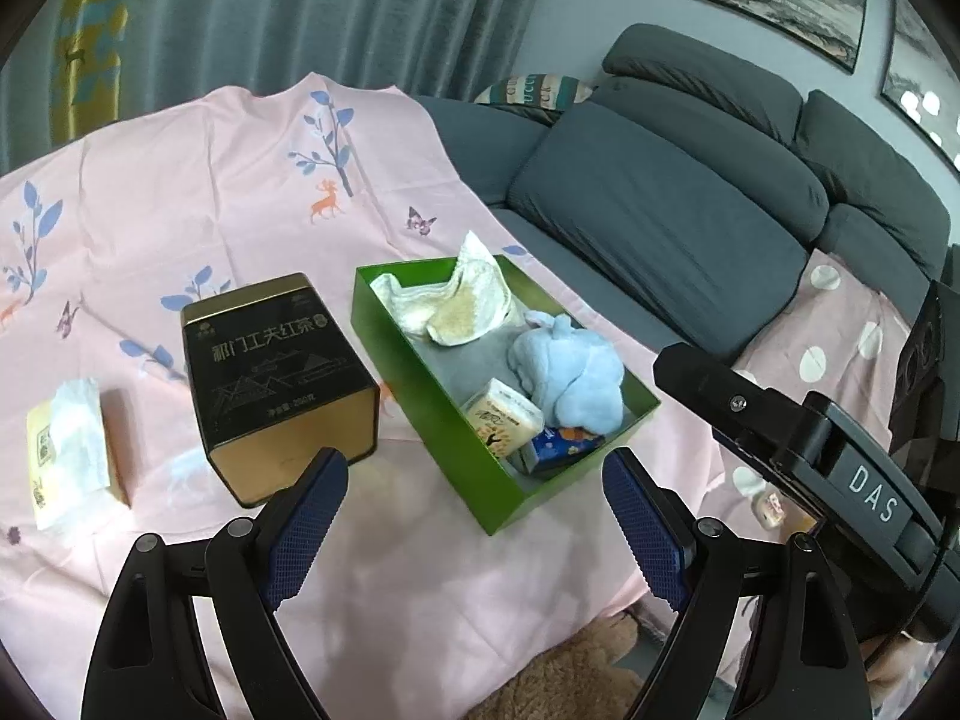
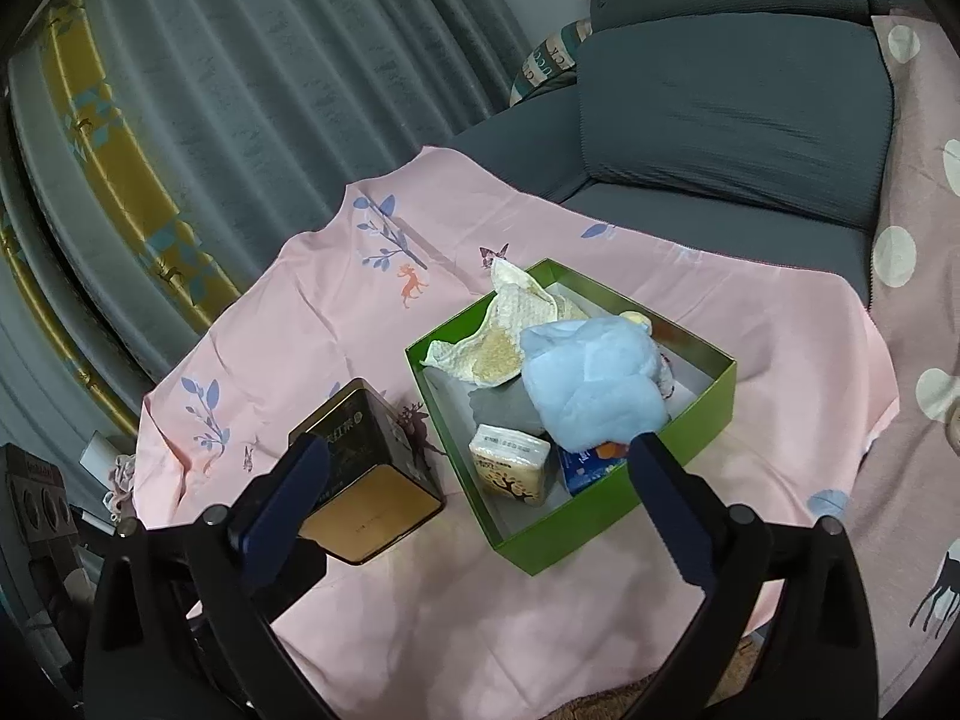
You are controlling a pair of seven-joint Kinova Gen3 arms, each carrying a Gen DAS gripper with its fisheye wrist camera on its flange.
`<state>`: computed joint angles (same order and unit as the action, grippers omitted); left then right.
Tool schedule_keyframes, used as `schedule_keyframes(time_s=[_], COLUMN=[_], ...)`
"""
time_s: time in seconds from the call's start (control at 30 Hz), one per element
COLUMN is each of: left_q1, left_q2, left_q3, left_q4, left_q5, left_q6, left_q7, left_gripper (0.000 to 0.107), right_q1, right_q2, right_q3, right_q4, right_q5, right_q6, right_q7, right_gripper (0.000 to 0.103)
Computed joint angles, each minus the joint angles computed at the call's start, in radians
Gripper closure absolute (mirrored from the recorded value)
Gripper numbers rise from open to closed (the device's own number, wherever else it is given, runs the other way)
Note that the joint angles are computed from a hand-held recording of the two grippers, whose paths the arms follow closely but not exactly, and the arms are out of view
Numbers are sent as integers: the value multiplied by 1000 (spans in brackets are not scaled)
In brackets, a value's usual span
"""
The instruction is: Organize soft objects
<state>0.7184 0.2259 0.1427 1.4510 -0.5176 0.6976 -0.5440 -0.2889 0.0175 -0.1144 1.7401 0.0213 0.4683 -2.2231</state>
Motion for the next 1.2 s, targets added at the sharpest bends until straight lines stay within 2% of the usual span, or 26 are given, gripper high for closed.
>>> schedule_keyframes(time_s=[0.13,0.27,0.4,0.57,0.87,1.2], left_q1=[5,8,5,7,1,2], left_q2=[1,7,10,14,30,39], left_q3=[0,0,0,-1,-1,-7], left_q4=[-1,-7,-8,-13,-27,-33], left_q5=[-6,-5,6,10,41,64], left_q6=[9,20,18,27,35,39], left_q7=[0,4,0,-3,-36,-56], left_gripper=[20,20,20,20,20,20], right_q1=[-14,-12,-19,-15,-28,-33], right_q2=[-5,-4,-1,-5,0,13], right_q3=[-6,-5,-7,-5,-12,-5], right_q4=[1,3,0,10,8,0], right_q5=[78,66,116,101,150,150], right_q6=[15,20,34,27,50,63], right_q7=[-79,-75,-121,-113,-158,-155], right_gripper=[2,2,2,2,1,1])
